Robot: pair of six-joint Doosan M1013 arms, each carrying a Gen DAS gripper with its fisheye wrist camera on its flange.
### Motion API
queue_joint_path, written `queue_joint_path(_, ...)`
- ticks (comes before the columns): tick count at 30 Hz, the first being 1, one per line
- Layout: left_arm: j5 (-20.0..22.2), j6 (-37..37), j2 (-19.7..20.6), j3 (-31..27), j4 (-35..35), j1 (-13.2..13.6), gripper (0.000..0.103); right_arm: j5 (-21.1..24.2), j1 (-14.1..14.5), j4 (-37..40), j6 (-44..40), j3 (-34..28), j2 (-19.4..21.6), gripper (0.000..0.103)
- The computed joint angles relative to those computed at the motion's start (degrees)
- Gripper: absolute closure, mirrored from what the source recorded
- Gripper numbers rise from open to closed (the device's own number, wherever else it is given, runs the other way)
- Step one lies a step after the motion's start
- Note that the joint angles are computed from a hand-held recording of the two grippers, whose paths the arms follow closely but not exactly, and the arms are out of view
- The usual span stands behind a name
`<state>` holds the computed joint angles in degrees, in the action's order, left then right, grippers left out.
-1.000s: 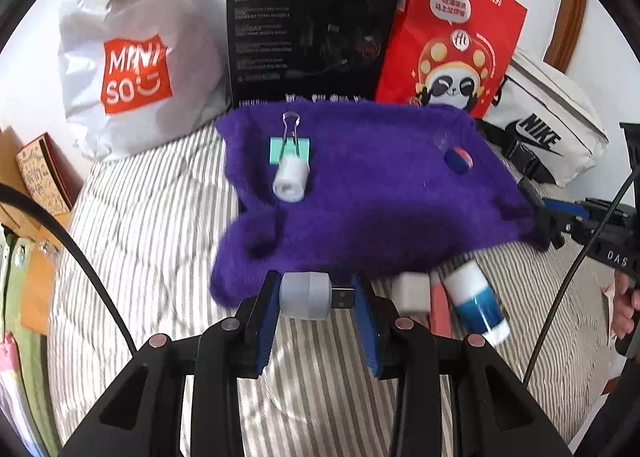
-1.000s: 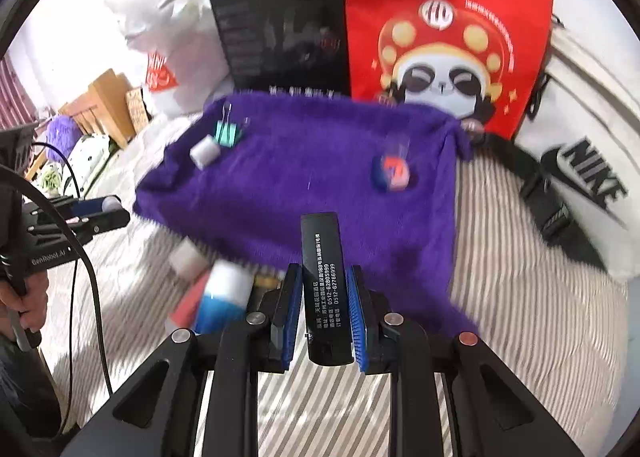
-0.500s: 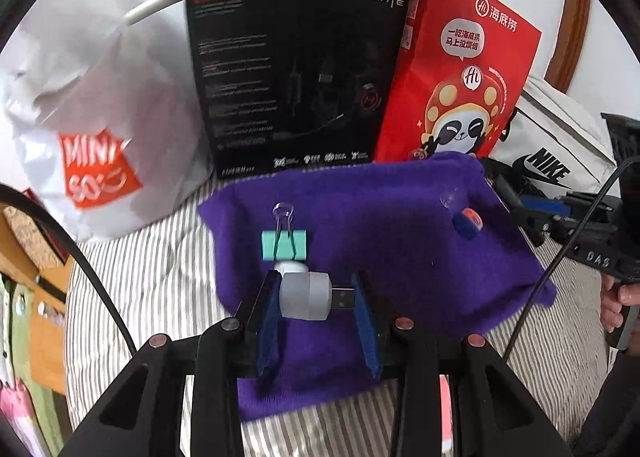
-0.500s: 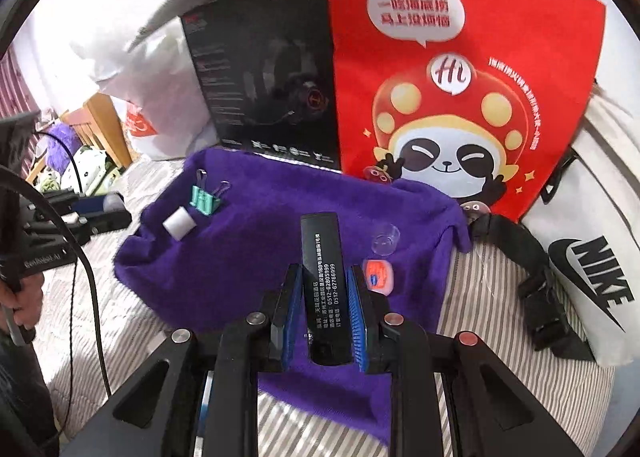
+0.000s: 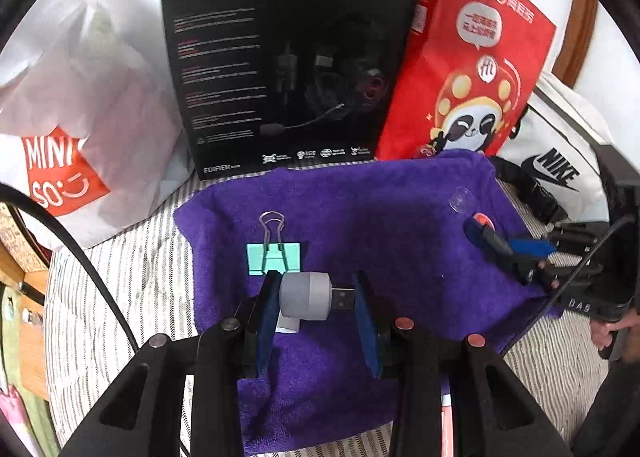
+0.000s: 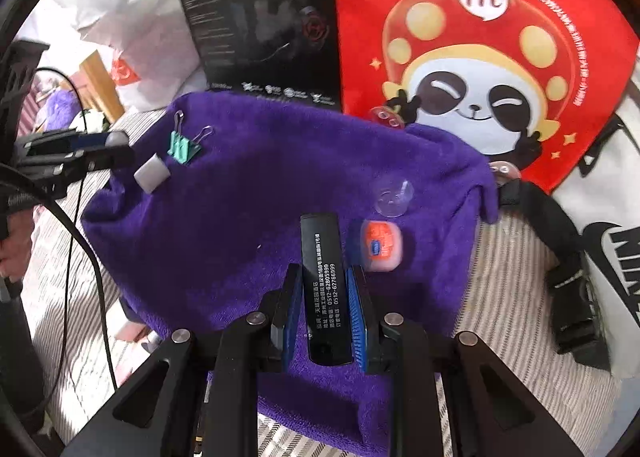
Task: Organize rigid objects
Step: 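Carry the white cylinder and black stick over the purple towel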
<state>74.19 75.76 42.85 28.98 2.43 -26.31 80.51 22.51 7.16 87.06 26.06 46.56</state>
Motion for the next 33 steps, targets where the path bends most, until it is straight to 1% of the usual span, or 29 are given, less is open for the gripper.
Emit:
queue_joint_path(3, -0.40, 0.00, -0.24, 0.47, -1.14, 0.36, 0.069, 1.79, 0.12, -0.89, 0.15, -1.27, 1.03, 0.080)
queue_joint_path(7, -0.16, 0.11, -0.35, 0.58, -0.84, 0.41, 0.069, 4.42, 0.29, -1.61, -0.06, -3.20, 2.35, 0.080)
queue_joint_path(10, 0.22, 0.20, -0.24, 0.34, -0.47, 0.34, 0.069, 4.82, 0.59, -3.67, 0.14, -3.40, 2.56, 0.080)
queue_joint_path(14, 1.09, 0.63, 0.01, 0.02, 0.13, 0.23, 0.069, 4.94, 0.61, -3.86, 0.21, -3.21, 2.66, 0.080)
queue_joint_path(20, 1.45, 1.39, 0.05, 0.37, -0.85, 0.38, 0.069, 4.75, 0.56, -3.03, 0.02, -2.75, 2.53, 0.080)
queue_joint_path(26, 2.69, 2.02, 0.51, 0.10, -0.50, 0.05, 0.069, 5.87, 0.22, -1.15, -0.83, -3.38, 2.79, 0.080)
queue_joint_path(28, 2.36, 2.05, -0.17, 1.51, -0.53, 0.00, 0.069, 6.20, 0.15, -0.86, -1.11, -3.48, 2.79, 0.080)
queue_joint_path(31, 0.54, 1.50, -2.14, 5.66, -0.50, -0.07, 0.069, 6.43, -0.14, 0.11, -0.94, -3.56, 2.81, 0.079)
queue_joint_path(32, 0.66, 1.56, -2.19, 6.05, -0.77, -0.02, 0.069, 6.55, -0.21, 0.23, -1.02, -3.48, 2.72, 0.079)
queue_joint_path(33, 1.29, 1.49, -1.95, 5.81, -0.71, 0.00, 0.069, 6.84, -0.26, 0.36, -0.85, -3.70, 2.81, 0.073)
